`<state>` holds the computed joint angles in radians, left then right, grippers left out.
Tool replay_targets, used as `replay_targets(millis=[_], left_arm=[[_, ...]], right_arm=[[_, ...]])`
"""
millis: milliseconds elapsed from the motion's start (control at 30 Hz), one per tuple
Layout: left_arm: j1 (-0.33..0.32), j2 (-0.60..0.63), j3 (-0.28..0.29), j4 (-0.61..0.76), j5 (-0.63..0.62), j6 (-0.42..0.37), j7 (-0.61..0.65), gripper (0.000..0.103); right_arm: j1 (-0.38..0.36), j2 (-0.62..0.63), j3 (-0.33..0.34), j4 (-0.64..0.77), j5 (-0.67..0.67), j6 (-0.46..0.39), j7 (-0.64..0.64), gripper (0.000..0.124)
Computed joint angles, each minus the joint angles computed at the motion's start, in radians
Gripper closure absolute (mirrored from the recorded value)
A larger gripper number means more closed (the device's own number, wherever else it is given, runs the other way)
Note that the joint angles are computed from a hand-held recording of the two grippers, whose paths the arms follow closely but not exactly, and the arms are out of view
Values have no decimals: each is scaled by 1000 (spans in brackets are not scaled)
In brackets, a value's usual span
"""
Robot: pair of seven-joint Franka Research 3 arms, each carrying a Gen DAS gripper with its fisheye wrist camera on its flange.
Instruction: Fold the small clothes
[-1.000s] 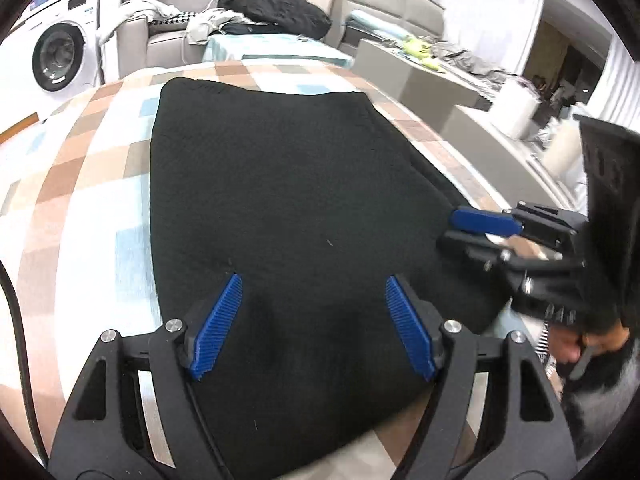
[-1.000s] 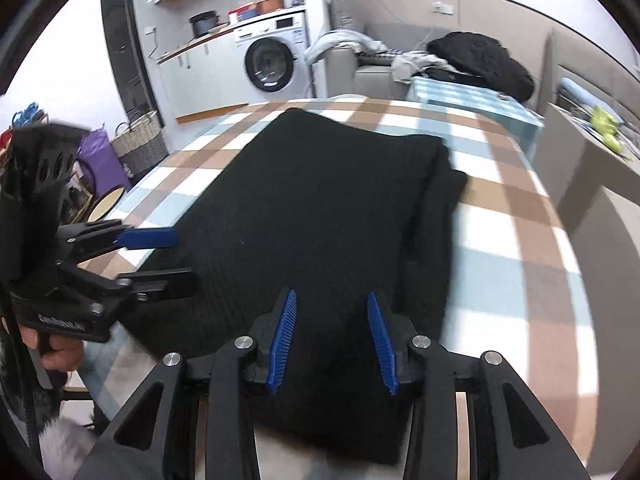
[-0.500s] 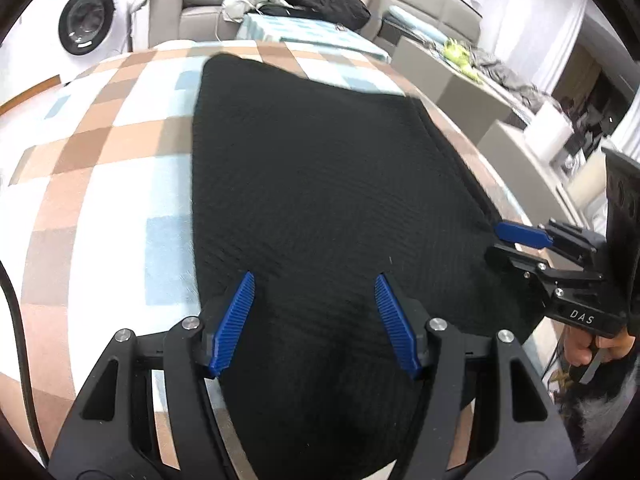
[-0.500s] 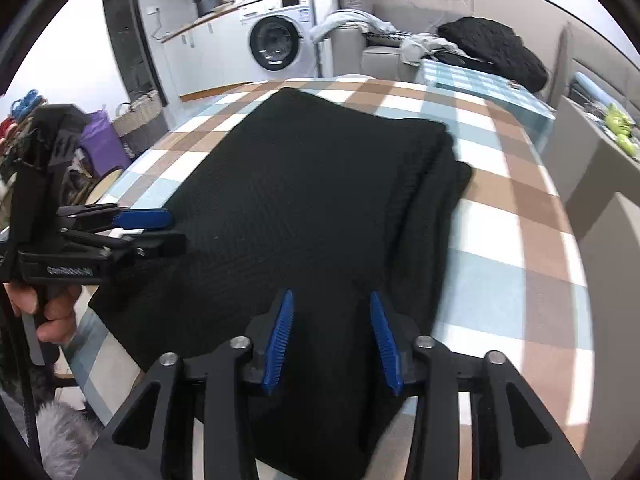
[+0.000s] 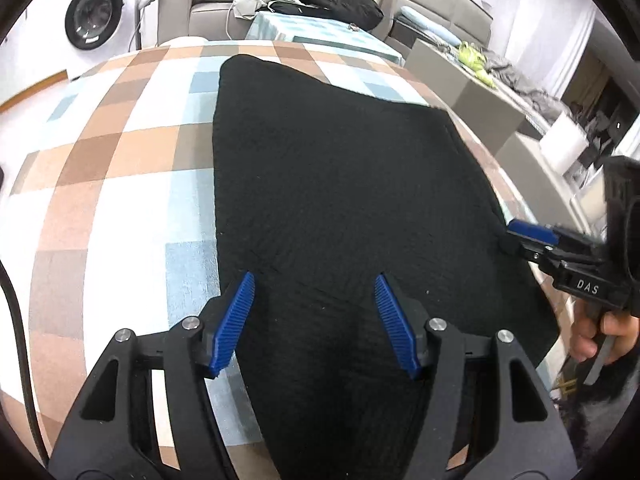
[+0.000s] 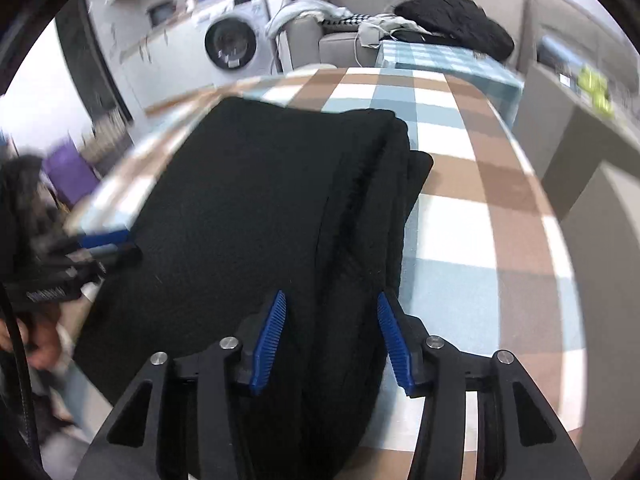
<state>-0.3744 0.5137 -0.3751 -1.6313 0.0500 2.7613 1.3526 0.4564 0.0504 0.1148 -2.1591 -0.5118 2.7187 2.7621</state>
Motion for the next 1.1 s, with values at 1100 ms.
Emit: replay_targets(millis=[1100], left_arm=[[-61, 28, 56, 56, 121, -46, -90, 42]], right_arm=[[-24, 30, 8, -76, 523, 308, -378, 99]])
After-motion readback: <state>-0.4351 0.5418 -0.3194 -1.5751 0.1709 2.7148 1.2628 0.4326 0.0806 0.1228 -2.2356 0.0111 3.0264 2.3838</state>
